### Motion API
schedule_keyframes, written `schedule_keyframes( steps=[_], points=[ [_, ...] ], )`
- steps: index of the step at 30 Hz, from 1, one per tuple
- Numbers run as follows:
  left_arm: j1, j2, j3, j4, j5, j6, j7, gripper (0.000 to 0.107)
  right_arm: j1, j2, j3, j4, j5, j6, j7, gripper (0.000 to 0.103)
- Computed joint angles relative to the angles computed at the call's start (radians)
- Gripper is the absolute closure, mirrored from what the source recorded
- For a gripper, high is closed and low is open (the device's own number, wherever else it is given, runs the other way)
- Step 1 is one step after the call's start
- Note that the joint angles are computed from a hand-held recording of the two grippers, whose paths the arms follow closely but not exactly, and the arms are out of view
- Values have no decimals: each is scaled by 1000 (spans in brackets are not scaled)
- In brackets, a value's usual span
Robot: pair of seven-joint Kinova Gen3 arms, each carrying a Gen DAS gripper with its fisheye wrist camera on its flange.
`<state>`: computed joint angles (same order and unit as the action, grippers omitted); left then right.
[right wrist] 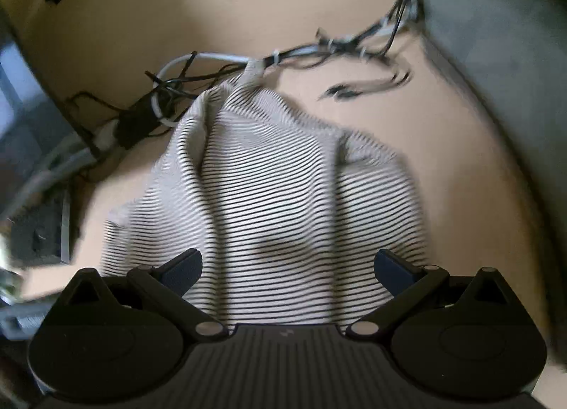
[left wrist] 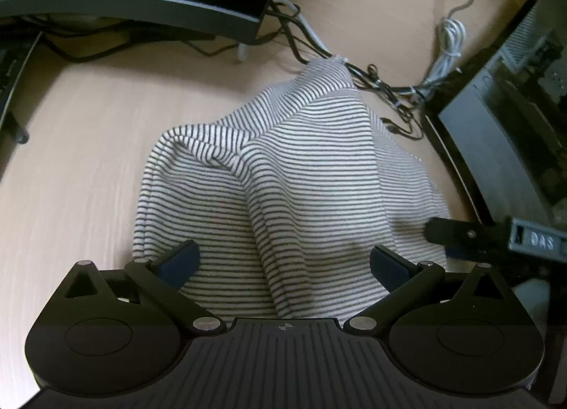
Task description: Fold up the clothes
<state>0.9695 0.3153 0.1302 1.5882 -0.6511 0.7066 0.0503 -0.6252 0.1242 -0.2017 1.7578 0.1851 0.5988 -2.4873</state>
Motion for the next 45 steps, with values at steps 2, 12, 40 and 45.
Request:
schedule_keyframes(
  steps=[2, 12, 40, 45],
  points=[
    [-10, -23, 6, 33, 15, -33, 1, 4, 74, 11, -55, 15, -81, -45, 39, 0],
    [-11, -116, 64, 134, 172, -84, -97, 4, -16, -69, -49, 68, -81, 42, 82, 0],
    [-94, -91, 71, 176, 382, -362, -327, 46, 5, -228, -157, 235, -48, -44, -224, 0],
    [-33, -60, 22, 137, 359, -344, -323, 92, 32, -277, -108, 328, -199, -184, -181, 0]
  ],
)
